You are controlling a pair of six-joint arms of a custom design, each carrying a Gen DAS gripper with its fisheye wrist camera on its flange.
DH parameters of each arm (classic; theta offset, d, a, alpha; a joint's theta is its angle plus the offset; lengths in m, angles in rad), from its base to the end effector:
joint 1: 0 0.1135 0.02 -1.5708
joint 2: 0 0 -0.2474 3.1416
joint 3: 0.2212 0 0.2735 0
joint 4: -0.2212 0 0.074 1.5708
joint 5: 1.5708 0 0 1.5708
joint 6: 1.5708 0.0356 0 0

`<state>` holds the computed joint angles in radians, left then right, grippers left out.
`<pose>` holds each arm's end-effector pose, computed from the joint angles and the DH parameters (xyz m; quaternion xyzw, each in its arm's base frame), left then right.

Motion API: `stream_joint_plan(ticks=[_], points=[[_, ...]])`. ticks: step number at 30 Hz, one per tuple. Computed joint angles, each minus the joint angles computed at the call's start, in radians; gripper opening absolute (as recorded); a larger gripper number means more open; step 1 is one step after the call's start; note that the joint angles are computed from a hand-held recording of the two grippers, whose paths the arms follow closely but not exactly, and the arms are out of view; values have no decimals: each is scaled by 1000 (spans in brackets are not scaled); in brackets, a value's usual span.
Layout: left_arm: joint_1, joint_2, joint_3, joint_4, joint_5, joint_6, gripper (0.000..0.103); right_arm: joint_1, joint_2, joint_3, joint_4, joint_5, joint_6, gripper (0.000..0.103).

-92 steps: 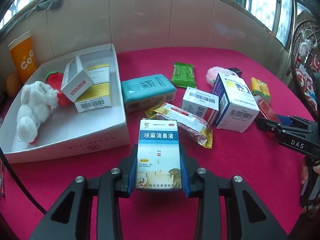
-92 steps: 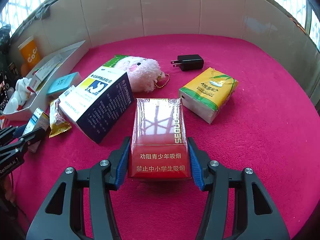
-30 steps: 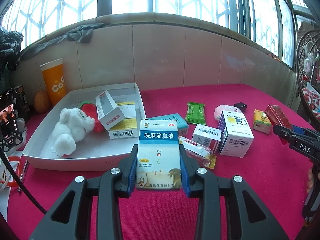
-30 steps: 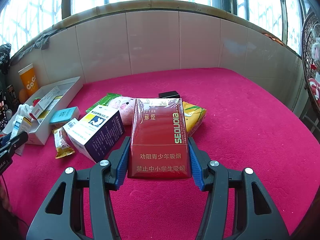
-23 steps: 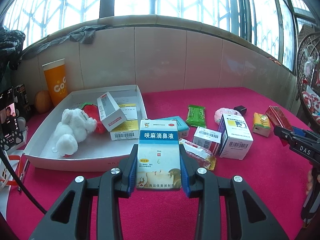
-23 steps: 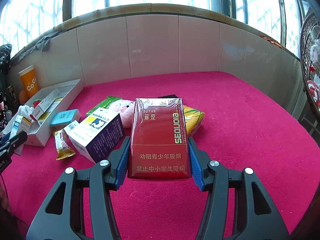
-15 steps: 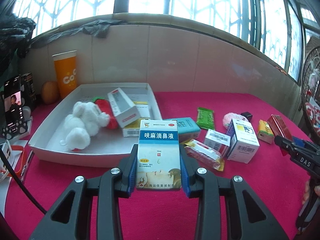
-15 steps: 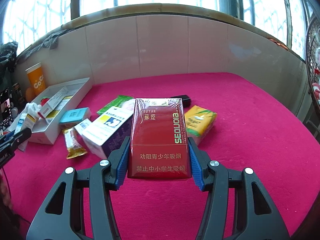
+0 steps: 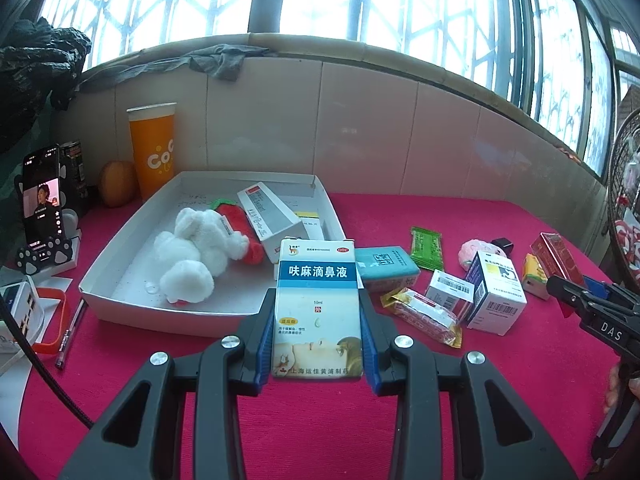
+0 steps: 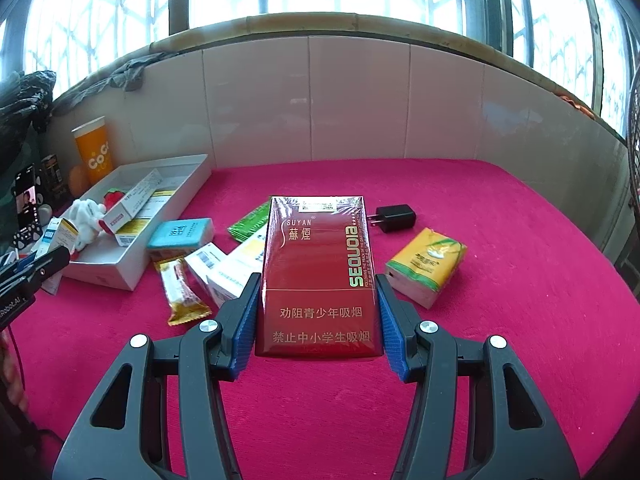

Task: Organize objects
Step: 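Carry the nasal drops box with the left gripper while the right carries the Sequoia pack to the tray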

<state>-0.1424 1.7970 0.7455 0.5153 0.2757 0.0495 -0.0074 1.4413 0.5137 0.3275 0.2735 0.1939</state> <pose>0.3481 -0.0597 0.0974 0.1501 0.8504 -0.1421 0.4838 0.2854 -0.0117 0.1202 0.1513 0.8654 -0.0770 0.4714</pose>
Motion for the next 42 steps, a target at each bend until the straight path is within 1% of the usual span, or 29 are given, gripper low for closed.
stream_joint_plan(ticks=[9, 20, 33, 37, 42], points=[[34, 4, 32, -39, 7, -5, 36, 44, 6, 51, -31, -4, -10, 54], [79, 20, 83, -94, 13, 6, 36, 120, 65, 156, -66, -16, -24, 54], [128, 59, 177, -175, 28, 15, 36, 213, 143, 292, -104, -16, -79, 54], [142, 74, 220, -215, 50, 12, 36, 233, 168, 331, -117, -24, -87, 54], [150, 79, 249, -231, 44, 22, 36, 253, 198, 386, -137, -32, -93, 54]])
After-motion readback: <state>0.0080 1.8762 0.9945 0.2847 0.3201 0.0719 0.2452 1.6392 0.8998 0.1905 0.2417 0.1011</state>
